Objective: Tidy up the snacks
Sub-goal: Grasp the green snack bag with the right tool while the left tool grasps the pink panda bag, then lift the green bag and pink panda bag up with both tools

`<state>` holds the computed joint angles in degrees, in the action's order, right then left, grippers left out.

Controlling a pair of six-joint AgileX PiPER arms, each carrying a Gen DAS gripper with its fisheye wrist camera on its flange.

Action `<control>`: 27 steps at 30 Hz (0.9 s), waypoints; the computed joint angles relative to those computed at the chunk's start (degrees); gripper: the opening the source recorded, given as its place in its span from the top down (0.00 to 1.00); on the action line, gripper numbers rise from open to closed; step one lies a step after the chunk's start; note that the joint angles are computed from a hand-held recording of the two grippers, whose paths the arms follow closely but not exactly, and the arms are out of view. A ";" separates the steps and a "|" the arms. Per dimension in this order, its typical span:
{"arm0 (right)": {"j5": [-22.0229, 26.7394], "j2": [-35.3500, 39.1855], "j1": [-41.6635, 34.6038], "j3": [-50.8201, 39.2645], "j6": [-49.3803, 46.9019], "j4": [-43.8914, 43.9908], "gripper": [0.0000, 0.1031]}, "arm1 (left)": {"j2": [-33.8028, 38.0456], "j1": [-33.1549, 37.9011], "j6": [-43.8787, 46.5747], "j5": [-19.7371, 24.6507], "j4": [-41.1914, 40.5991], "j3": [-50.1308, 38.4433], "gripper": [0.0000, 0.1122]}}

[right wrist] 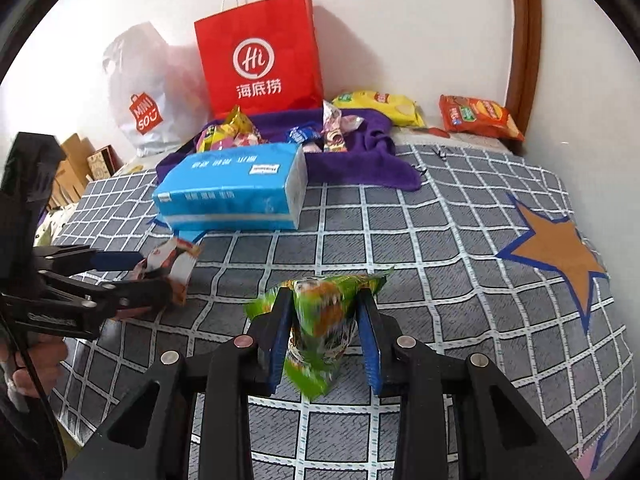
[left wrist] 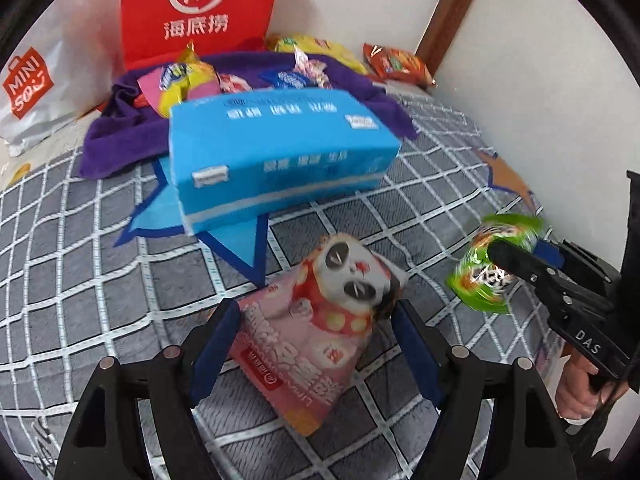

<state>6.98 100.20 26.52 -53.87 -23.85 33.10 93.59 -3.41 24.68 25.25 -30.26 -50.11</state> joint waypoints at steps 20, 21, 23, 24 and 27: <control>3.34 8.87 4.59 -10.13 -16.19 13.05 0.56 | -12.19 12.13 18.88 -3.91 -14.97 11.81 0.50; 2.82 8.76 4.30 -9.84 -17.07 14.40 0.51 | -11.57 10.36 18.69 -5.32 -13.96 11.24 0.50; 2.68 8.84 3.64 -9.52 -19.72 17.84 0.48 | -9.47 8.23 18.74 -6.37 -13.48 9.43 0.49; 3.30 9.15 3.32 -9.76 -19.35 17.57 0.48 | -7.53 7.23 19.20 -6.18 -14.06 7.94 0.49; 3.60 10.08 3.38 -10.47 -14.56 12.98 0.47 | -2.02 4.75 13.20 -5.69 -9.52 3.67 0.49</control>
